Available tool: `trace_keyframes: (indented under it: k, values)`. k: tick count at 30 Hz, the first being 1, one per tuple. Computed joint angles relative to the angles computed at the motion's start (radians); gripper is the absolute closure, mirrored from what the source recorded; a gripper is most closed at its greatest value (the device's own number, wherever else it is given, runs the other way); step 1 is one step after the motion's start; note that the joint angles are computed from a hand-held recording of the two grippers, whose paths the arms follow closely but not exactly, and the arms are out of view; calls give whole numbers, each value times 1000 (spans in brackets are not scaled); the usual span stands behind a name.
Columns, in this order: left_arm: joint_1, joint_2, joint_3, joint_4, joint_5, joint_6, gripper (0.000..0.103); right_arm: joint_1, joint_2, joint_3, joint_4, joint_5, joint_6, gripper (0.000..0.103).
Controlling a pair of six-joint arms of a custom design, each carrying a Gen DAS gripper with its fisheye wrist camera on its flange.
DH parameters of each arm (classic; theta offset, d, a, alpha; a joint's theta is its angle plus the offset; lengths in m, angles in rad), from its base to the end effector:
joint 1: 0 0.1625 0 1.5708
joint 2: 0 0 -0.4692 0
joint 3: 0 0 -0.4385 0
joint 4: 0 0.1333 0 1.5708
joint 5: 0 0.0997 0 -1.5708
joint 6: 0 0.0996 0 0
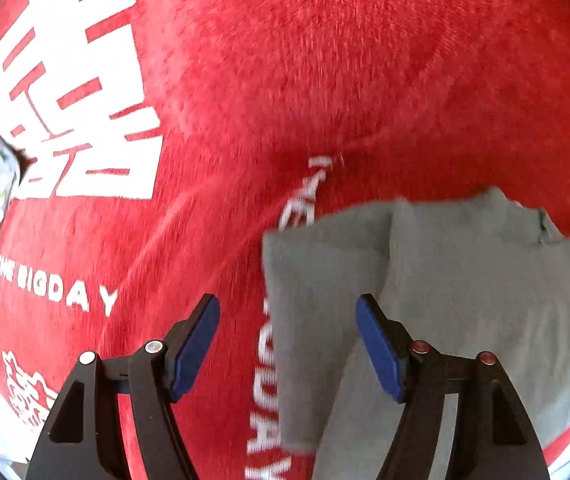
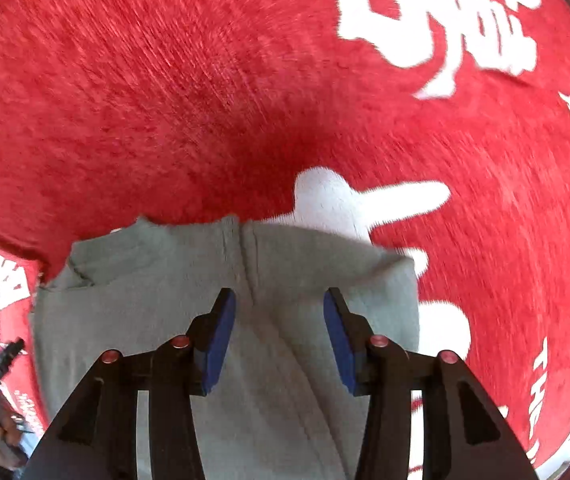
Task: Fold small clothes
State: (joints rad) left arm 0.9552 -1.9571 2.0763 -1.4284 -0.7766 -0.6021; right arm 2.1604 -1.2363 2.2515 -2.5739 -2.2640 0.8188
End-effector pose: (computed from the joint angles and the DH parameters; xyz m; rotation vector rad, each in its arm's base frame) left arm -0.0277 -0.3930 0.4518 0.1443 2.3302 -0.3076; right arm 0.3271 -0.3636 0.1553 -0.2854 -2.5282 0.5832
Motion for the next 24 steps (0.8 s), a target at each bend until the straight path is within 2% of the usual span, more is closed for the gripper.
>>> trace_keyframes:
  k: [7,11,14,16,18,19,20,21,22,24]
  values:
    - [-55,-112,15,189,-131,-165,31,94,-121,112,58,120,184,53]
    - [-54,-176,31,243,-242,-235,31,159,-205,209,56,208,376,47]
    - [-41,-205,48,242,-296,-224,31,172,-218,293,-47,263,501,46]
    - [-48,-219,59,238,-314,-210,32,154,-204,338,-143,283,548,46]
    - [-45,-220,70,213,-332,-179,32,129,-180,394,-301,289,590,46]
    - [-45,-221,75,198,-340,-168,37,126,-169,413,-365,281,604,46]
    - [-41,-221,81,174,-355,-144,62,120,-156,422,-414,271,603,48]
    - [-34,-211,81,169,-364,-128,74,120,-153,420,-422,260,603,78]
    - [-36,-203,81,173,-357,-127,83,119,-159,407,-388,255,591,94]
    - [-46,-210,79,165,-359,-116,88,136,-177,366,-278,241,561,93]
